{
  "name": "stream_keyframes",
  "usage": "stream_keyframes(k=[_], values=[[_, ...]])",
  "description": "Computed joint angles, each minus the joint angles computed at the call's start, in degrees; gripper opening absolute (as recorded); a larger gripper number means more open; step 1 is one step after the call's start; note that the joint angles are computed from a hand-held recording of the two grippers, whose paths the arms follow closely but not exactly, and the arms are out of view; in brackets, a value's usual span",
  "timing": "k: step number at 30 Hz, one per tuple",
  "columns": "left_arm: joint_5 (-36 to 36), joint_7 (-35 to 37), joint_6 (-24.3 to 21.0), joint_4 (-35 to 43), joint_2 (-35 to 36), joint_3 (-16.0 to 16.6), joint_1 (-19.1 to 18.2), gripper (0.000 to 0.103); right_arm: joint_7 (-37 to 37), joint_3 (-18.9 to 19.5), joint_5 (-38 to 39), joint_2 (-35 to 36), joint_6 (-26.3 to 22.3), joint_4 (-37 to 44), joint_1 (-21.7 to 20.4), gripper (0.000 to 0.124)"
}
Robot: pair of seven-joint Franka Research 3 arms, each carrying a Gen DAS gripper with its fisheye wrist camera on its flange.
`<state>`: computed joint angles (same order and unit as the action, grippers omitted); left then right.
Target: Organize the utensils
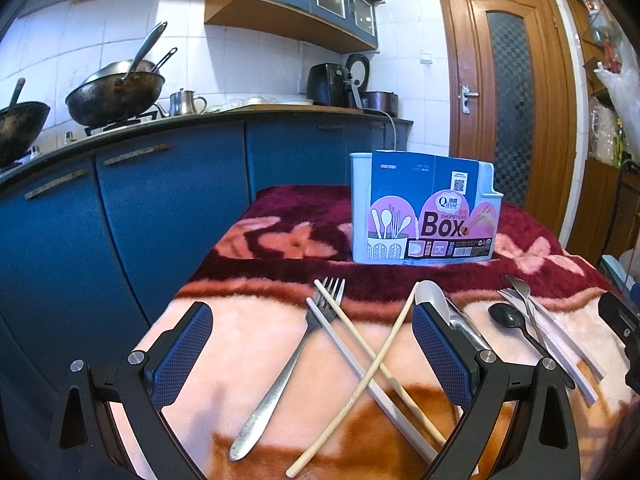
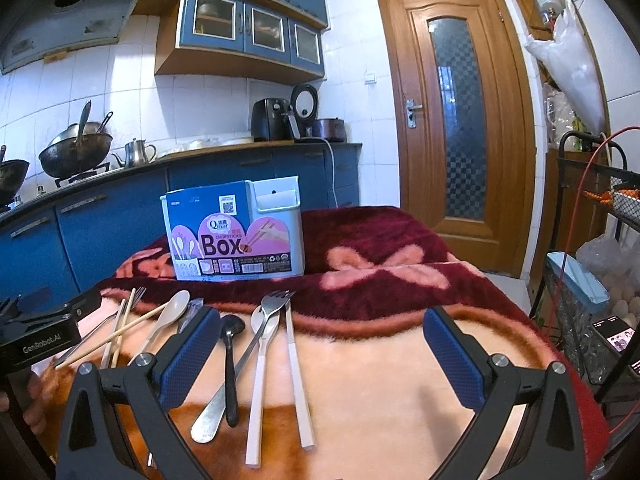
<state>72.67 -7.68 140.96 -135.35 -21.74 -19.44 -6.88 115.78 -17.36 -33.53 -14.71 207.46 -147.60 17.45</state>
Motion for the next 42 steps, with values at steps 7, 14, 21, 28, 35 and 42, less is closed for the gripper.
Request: stream_keyframes(k=[7, 14, 21, 28, 35, 42], values=[[-3.1, 4.5, -0.2, 0.6, -0.8, 0.2, -0.3, 0.1, 9.1, -12.7, -13.6, -2.4, -7.2, 3.5, 11.4, 0.103], [-7.7, 11.7, 0.9, 2.0, -1.0, 1.4, -0.1, 0.1, 2.6, -32.3, -15.2, -10.6, -22.7, 7.5, 35.9, 0.103], [-16.8, 26.0, 3.2, 4.9, 0.6, 3.6, -0.2, 0.1, -11.8, -39.4, -5.2, -16.9, -38.2, 12.4, 49.1, 0.103], [-28.2, 38.3, 4.1, 7.0, 3.0, 5.1, -0.4, 0.099, -20.7, -40.2, 3.3, -15.7, -49.7, 17.1, 52.8, 0.093], [-38.6, 47.7, 6.3, 7.0, 4.9, 7.0, -1.8, 0.075, -28.3, -40.4, 10.6, -11.9, -57.1, 20.8, 54.2, 0.076], [-46.2, 58.4, 6.4, 9.2, 8.3, 7.5, -3.2, 0.041, -35.7, -41.4, 19.1, -8.0, -62.7, 23.8, 55.3, 0.06]])
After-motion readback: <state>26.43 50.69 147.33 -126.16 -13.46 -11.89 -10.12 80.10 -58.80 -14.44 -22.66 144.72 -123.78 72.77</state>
